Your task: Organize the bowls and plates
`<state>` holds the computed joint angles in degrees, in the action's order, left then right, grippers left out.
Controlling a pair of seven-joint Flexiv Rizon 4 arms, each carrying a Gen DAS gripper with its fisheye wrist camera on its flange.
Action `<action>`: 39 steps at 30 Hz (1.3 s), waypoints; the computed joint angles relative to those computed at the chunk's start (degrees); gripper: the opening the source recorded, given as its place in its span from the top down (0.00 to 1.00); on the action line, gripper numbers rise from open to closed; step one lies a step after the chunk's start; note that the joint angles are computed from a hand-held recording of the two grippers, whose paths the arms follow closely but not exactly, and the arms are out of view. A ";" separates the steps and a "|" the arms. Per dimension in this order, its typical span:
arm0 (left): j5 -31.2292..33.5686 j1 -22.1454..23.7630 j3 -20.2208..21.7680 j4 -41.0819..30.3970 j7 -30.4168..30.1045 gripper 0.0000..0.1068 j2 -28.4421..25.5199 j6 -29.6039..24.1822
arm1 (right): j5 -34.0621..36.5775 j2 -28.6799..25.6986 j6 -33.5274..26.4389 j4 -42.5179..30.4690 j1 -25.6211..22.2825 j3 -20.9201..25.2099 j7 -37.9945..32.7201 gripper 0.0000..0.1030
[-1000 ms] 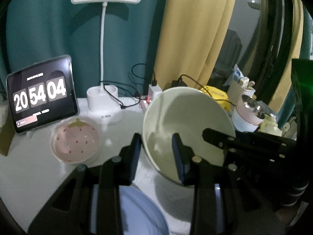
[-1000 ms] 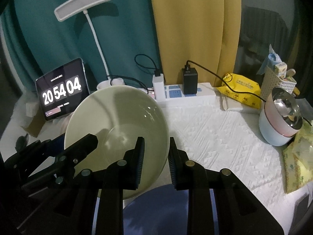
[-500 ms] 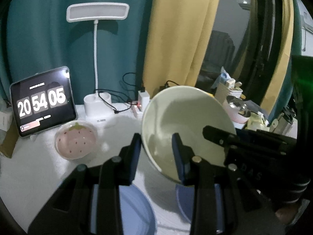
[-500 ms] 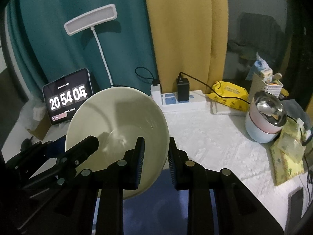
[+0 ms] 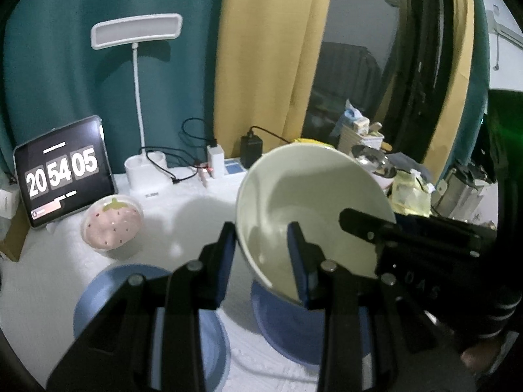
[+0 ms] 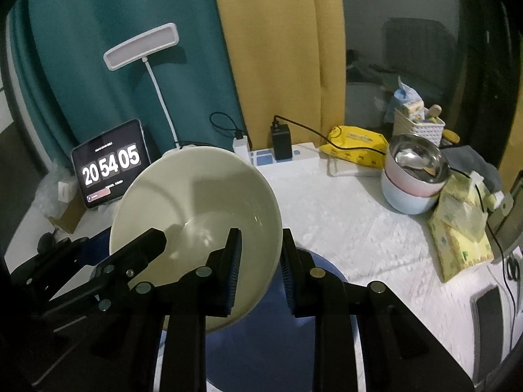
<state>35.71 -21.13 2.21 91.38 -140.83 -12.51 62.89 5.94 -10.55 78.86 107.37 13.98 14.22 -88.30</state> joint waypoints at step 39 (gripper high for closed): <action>-6.57 -4.03 -0.71 1.42 3.94 0.69 -5.50 -3.24 | 11.17 1.27 -4.62 5.36 -2.81 -0.69 -8.13 0.76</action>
<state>29.14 -25.17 1.50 92.80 -136.88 -18.01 59.65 17.11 -9.28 74.24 112.73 11.17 13.54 -96.43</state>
